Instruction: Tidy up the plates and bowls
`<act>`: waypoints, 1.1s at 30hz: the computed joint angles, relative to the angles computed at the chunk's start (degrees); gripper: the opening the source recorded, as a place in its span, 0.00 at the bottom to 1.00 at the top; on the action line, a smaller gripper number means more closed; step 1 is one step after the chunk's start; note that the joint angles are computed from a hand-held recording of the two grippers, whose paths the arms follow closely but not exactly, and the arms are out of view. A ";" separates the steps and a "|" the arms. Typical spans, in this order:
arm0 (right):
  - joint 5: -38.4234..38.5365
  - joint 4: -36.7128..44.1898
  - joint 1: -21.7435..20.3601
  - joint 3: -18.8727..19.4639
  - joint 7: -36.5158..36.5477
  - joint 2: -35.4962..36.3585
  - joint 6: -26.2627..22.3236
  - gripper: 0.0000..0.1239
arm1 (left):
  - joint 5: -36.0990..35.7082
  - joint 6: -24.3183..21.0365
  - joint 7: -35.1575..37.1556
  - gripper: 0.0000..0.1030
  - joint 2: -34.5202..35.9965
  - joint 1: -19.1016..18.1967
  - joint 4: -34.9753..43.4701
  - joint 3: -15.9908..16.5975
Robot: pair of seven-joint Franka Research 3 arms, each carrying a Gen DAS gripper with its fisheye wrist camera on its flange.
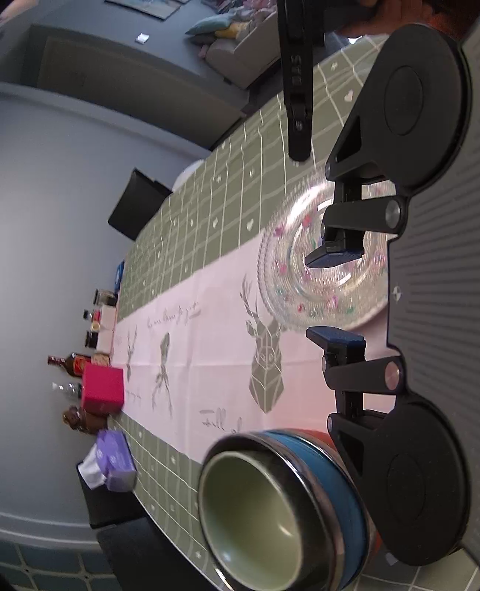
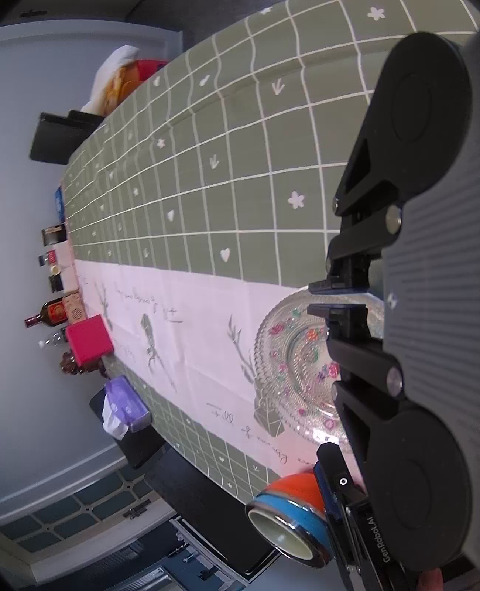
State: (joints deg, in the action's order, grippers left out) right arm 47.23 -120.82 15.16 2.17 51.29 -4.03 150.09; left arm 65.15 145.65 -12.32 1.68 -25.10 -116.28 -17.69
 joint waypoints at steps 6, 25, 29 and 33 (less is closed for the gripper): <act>3.04 -1.90 0.98 -0.02 -0.35 -2.85 -2.23 0.27 | -7.71 8.96 8.30 0.41 -4.03 1.69 -2.59 0.51; 1.46 11.46 5.04 3.30 9.01 2.53 -14.77 0.55 | -53.87 2.79 59.17 0.66 -22.32 7.15 -12.27 7.58; -0.38 16.40 5.70 4.39 15.38 6.41 -17.26 0.67 | -57.52 1.97 60.64 0.75 -23.43 9.25 -14.83 8.30; -4.24 21.26 6.23 5.24 23.11 10.76 -20.37 0.69 | -62.35 2.48 62.03 0.75 -23.29 9.88 -17.36 9.77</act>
